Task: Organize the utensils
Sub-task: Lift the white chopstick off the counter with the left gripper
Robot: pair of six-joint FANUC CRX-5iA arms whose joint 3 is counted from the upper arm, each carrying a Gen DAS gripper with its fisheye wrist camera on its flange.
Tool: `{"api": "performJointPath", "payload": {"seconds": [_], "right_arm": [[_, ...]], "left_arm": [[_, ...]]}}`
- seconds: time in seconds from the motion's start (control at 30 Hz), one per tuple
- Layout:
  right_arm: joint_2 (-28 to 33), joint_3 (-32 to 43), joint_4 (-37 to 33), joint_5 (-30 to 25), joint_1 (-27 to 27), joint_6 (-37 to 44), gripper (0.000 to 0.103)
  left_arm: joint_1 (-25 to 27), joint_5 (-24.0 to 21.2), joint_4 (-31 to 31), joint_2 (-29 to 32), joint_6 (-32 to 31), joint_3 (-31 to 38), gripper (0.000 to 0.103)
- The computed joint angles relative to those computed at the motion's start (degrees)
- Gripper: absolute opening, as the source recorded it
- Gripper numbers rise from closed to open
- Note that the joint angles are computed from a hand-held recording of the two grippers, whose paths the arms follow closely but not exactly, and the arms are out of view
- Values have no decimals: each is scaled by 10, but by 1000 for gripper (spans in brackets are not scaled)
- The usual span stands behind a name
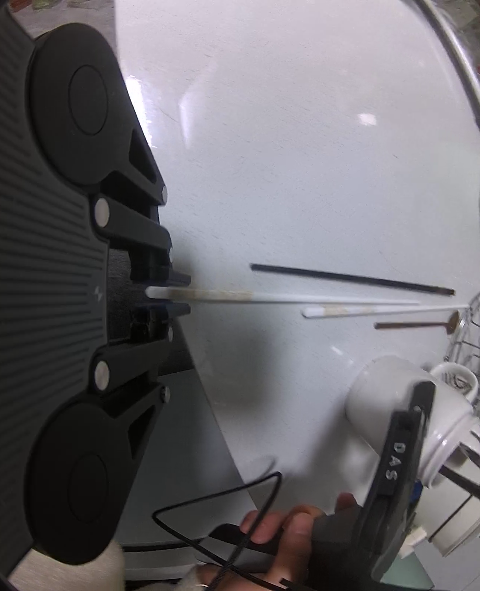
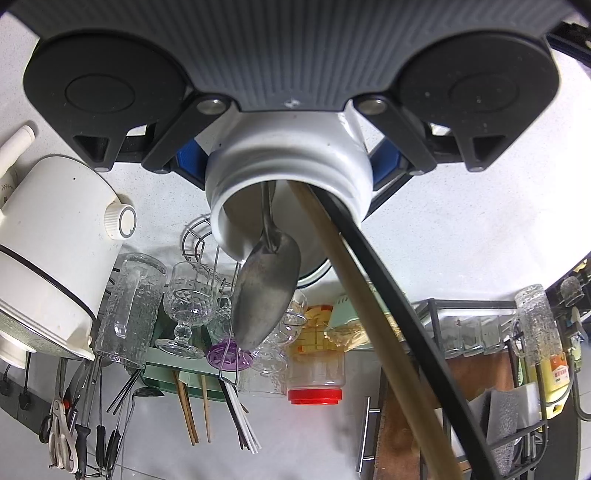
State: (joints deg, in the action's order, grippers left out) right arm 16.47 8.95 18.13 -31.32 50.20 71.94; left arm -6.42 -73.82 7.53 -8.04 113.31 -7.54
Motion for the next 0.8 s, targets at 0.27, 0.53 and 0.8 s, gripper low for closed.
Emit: {"api": "performJointPath", "payload": {"seconds": [0.27,0.53,0.8], "right_arm": [[0,-1,-1,2,0,1,91],[-1,-2,0,4,1,1,91],[-1,0,-6,2,0,3,91]], "left_arm": [[19,-2,42,4,2,-27,28],[24,13,59,5,-21,-41,9],[31,5,89,-23,-49,-71,8]]}}
